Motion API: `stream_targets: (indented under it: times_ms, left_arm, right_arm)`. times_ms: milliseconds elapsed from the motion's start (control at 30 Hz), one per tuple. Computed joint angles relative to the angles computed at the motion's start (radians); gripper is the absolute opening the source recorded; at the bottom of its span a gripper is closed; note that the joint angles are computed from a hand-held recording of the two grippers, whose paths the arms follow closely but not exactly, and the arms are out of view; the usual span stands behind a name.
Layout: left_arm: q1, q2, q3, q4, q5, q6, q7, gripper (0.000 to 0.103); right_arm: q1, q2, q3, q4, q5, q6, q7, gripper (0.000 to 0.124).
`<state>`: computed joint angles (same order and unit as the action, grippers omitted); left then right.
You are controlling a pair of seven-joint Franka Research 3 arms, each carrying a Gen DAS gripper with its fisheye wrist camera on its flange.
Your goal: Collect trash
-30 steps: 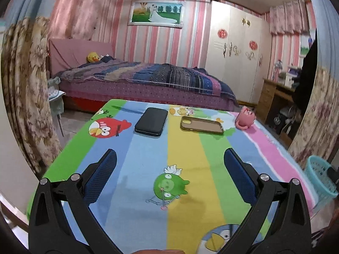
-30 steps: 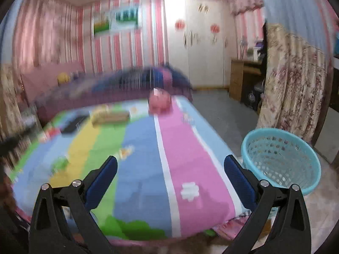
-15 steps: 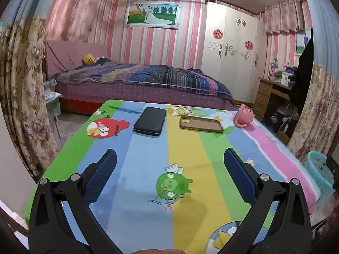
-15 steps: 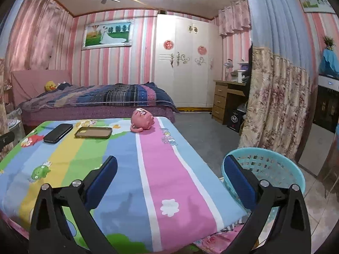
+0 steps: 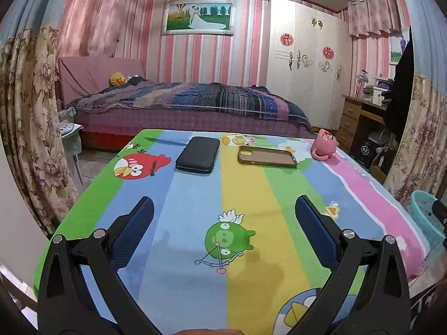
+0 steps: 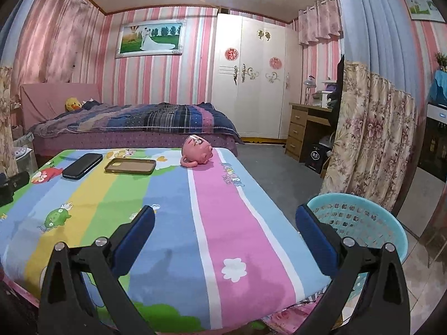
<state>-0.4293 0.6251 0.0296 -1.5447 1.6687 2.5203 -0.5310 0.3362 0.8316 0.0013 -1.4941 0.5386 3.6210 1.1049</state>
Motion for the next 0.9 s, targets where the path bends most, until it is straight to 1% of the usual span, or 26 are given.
stream_targets:
  times_ms: [33,167,267,433,633,900]
  left_arm:
    - [0.007,-0.002,-0.001,-0.003,0.001,0.018,-0.01,0.098]
    - [0.013,-0.009,-0.002,-0.014,0.005,0.028,-0.037,0.098]
    - [0.017,-0.004,-0.004,-0.008,-0.002,0.032,-0.029,0.098]
    - [0.007,0.003,-0.001,0.003,-0.003,0.021,-0.006,0.098]
    - [0.003,0.006,0.003,0.006,-0.002,0.022,-0.003,0.098]
    - [0.002,0.006,0.004,0.006,0.0,0.023,-0.006,0.098]
  right_arm:
    - [-0.001,0.0,0.001,-0.001,-0.003,0.002,-0.001,0.098]
    - [-0.003,-0.002,0.008,-0.008,-0.018,0.009,-0.003,0.098]
    - [0.003,-0.002,0.005,-0.008,-0.017,0.007,-0.01,0.098]
    - [0.023,0.007,-0.011,0.007,0.006,0.005,-0.034,0.098]
    - [0.029,0.012,-0.015,0.017,0.022,0.002,-0.051,0.098]
    - [0.021,0.007,-0.001,0.007,0.021,0.014,-0.053,0.098]
